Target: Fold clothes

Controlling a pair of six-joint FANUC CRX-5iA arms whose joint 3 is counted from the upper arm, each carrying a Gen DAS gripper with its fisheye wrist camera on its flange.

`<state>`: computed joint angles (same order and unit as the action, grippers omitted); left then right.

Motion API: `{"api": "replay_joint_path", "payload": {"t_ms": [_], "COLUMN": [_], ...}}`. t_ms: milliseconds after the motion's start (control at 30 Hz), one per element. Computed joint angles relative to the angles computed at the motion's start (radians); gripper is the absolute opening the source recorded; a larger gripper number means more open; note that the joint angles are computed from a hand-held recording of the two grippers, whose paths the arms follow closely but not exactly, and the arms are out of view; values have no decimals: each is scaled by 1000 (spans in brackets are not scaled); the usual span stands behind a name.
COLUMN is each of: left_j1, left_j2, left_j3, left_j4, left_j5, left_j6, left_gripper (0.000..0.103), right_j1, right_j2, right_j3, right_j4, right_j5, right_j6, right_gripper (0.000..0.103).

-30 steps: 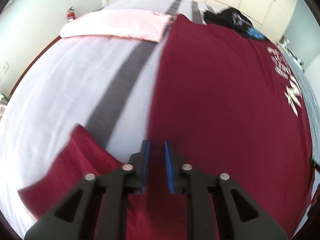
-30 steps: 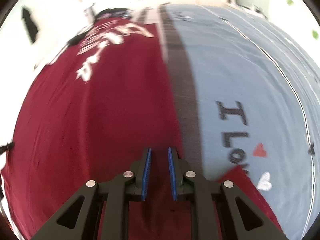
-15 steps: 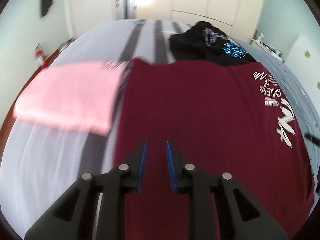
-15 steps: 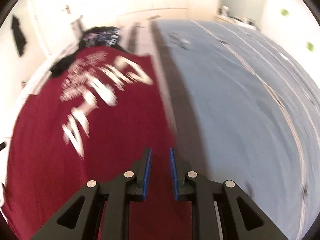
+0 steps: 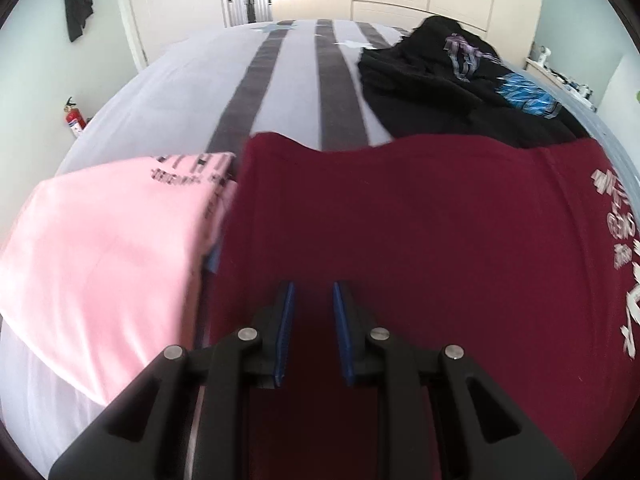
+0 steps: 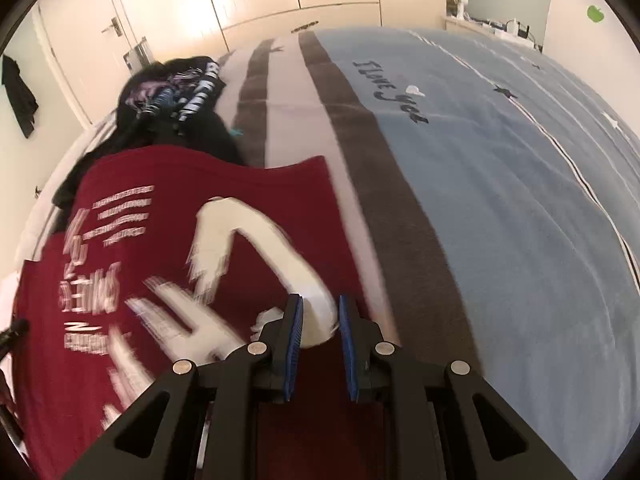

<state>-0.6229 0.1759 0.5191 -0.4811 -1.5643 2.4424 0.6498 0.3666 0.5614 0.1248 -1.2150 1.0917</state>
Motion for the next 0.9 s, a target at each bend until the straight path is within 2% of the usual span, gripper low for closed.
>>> {"api": "replay_joint_path", "payload": {"t_ms": [133,233,333,433,500,600,667,733,900], "left_j1": [26,42,65,93,105,95,59,44,-77], "left_j2": [42,55,91,120,117,138,130,92,-8], "left_j3": [57,93,134,149,146,194,214,190,126], "left_j4": [-23,-12,21,43,33,-21,-87,-65,-44], "left_j5": [-40,-16,-22,-55,-61,-117,-118,-72,-20], "left_j6": [-51,-79,-154,-206,-196,-209,-213,-158,-44], "left_gripper": [18,18,20,21,25,26,26,26,26], "right_j1": [-4,-14,-16,-17,-26,-25,-33,-42,5], "right_j2": [68,126,176,267,285,319,274,201,-88], "right_j3": [86,188,292,425,450,495,436,343,-14], "right_j4": [37,33,-8,-21,-35,39,54,51,79], "right_j5": [-33,-66,-87,-202,-215,-239,-189,-118,43], "right_j6": [54,60,114,143,133,100,54,11,18], "right_gripper": [16,17,17,17,15,16,16,17,17]}}
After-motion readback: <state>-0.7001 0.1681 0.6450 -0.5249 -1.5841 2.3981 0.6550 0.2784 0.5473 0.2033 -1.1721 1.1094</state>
